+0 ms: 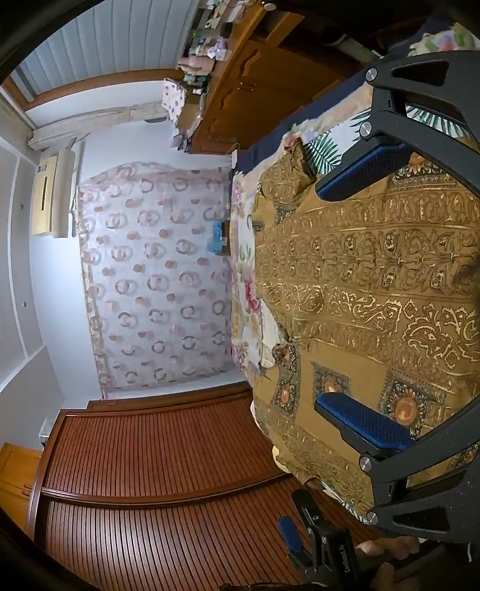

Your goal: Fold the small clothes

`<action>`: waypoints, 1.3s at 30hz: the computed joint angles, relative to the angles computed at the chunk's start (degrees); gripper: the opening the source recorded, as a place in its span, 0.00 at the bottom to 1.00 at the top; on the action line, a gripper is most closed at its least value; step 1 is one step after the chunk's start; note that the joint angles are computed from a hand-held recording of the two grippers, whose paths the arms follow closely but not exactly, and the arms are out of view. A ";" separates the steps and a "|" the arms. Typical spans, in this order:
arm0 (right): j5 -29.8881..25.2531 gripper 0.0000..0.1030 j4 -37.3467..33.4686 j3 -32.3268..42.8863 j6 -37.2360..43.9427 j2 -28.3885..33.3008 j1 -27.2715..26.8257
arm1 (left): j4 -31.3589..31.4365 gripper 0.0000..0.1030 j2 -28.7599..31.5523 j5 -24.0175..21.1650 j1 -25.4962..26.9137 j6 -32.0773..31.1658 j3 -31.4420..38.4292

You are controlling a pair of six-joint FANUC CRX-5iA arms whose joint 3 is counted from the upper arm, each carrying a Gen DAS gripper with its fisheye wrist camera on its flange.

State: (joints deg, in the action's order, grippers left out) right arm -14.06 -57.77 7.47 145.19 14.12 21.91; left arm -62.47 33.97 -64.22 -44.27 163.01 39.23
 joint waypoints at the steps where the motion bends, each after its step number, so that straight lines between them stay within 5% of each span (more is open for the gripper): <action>1: -0.09 1.00 0.29 -0.02 -0.32 0.00 0.03 | 0.57 1.00 0.09 -0.24 0.13 -0.57 0.26; 39: 0.14 1.00 -1.15 -0.26 0.64 -0.30 -0.19 | 0.55 1.00 0.09 -0.64 -0.04 -0.88 0.93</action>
